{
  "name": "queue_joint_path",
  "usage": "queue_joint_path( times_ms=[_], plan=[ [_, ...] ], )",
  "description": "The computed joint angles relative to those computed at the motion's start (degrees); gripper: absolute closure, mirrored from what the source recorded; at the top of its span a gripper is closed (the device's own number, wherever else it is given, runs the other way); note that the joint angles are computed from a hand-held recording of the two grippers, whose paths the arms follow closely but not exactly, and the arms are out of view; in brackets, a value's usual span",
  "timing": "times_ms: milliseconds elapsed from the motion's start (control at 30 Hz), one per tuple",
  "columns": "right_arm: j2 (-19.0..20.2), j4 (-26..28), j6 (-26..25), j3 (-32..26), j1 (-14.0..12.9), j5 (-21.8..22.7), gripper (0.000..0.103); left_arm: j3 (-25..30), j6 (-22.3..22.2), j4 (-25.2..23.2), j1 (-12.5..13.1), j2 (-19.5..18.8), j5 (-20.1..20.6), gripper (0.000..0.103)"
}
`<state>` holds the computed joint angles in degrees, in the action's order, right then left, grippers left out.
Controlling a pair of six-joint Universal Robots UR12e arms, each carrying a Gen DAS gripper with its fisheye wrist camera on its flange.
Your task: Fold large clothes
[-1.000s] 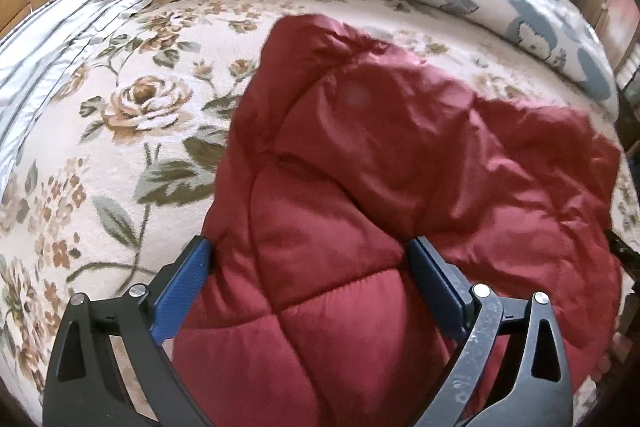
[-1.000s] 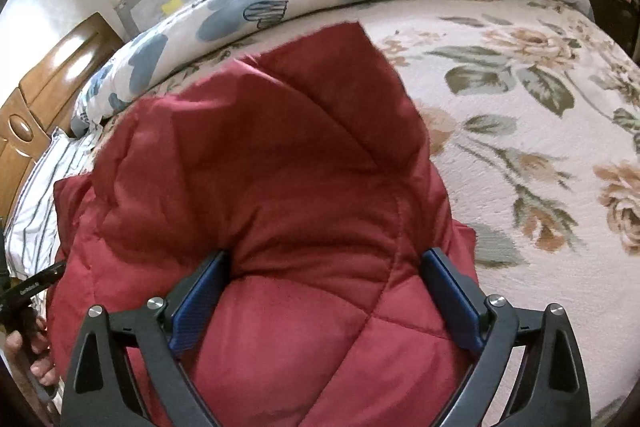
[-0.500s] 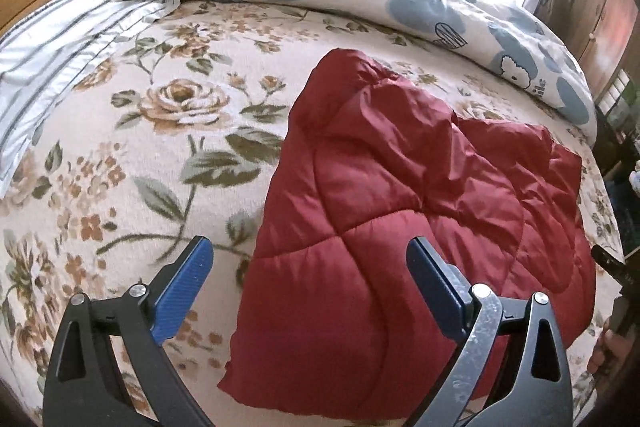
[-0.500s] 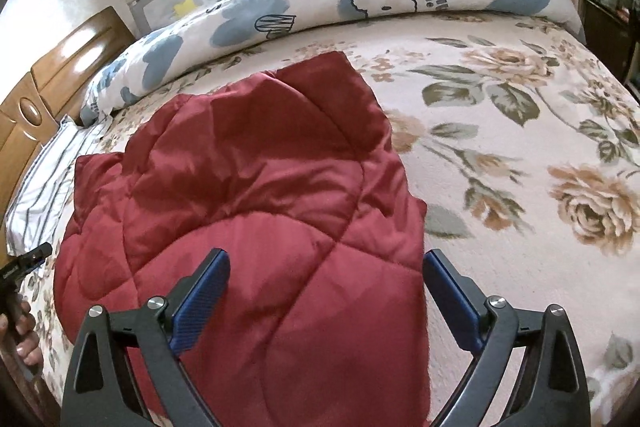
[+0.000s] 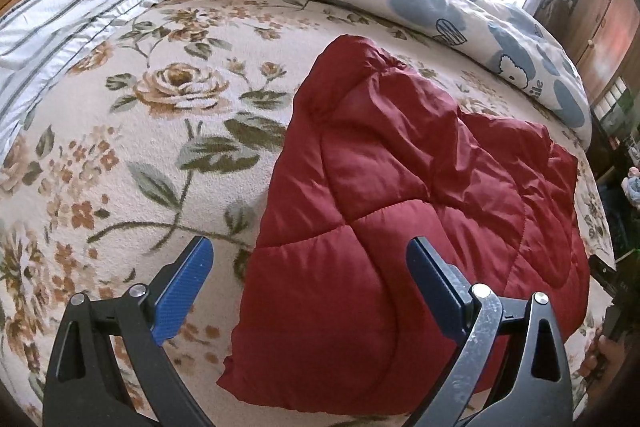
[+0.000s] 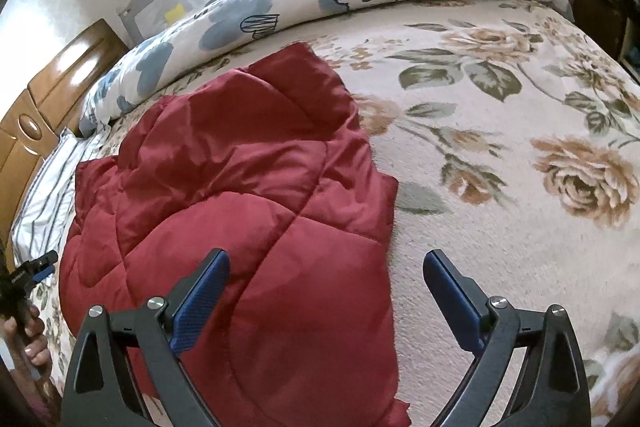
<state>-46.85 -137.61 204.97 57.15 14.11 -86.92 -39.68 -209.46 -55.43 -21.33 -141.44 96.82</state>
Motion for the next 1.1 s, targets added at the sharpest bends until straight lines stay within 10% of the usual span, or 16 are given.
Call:
queue_joint_path(
  times_ms=[500,1100],
  plan=[
    [-0.4,-5.0,9.2,4.3,-2.9,12.9,0.005,-5.1,-7.7,5.6,3.5,0.6,-16.3,0.004],
    [3.7,-10.2,17.2,2.9,-4.9,29.3,0.004,3.2,-7.9,2.2,4.5,-5.2,-28.4,0.003]
  ],
)
